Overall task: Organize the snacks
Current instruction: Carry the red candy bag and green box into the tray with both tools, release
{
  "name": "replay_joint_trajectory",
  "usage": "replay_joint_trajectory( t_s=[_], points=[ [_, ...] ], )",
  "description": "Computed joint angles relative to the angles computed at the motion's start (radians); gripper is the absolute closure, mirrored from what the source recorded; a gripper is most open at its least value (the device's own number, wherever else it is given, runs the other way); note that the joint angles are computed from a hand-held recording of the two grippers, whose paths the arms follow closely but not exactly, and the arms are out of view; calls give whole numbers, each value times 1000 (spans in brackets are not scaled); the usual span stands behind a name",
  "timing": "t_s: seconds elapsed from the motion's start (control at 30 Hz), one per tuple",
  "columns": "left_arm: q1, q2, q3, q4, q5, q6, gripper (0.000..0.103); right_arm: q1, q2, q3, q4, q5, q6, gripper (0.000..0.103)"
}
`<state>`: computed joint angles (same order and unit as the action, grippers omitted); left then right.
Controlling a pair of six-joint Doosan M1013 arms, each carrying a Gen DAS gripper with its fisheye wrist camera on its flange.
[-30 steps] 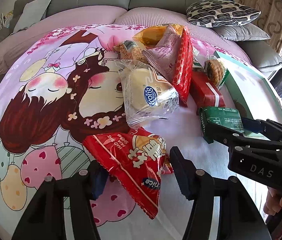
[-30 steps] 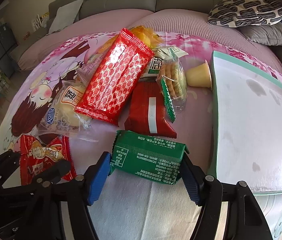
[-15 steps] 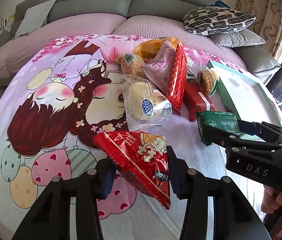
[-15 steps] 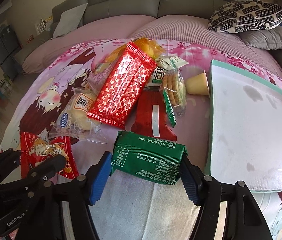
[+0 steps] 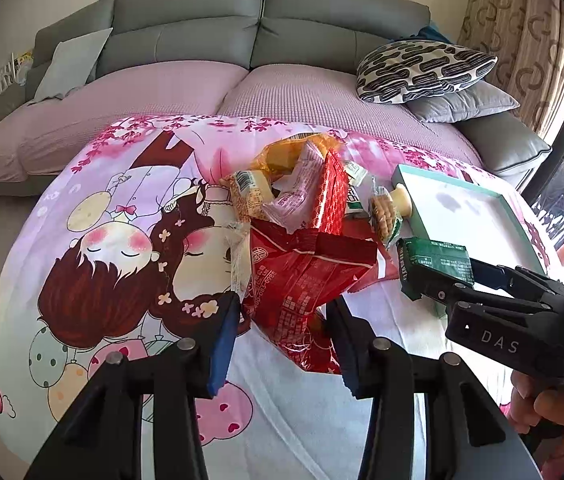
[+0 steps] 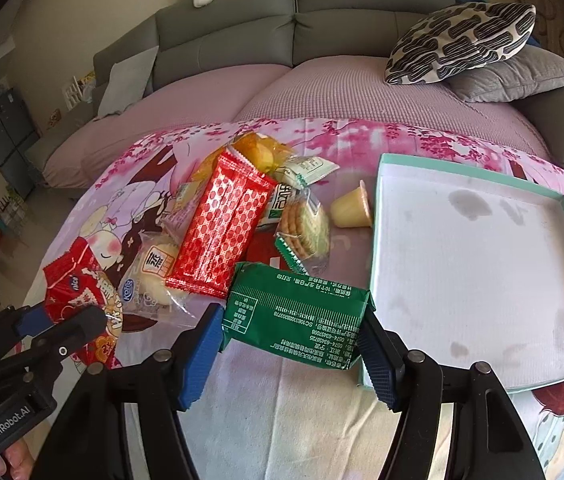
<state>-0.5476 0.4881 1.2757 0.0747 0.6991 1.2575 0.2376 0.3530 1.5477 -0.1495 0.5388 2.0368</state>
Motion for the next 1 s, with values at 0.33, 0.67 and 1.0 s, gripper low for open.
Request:
replay_joint_trajectory(
  t_s=[0.33, 0.67, 1.0],
  points=[
    [-24, 16, -53, 12, 19, 8, 57, -44, -38, 35, -68, -39, 141, 34],
    [-57, 114, -235, -96, 58, 109, 57, -123, -66, 69, -288, 11, 473, 34],
    [-97, 251, -464, -152, 119, 112, 57, -174, -75, 91, -371, 16, 604, 34]
  ],
)
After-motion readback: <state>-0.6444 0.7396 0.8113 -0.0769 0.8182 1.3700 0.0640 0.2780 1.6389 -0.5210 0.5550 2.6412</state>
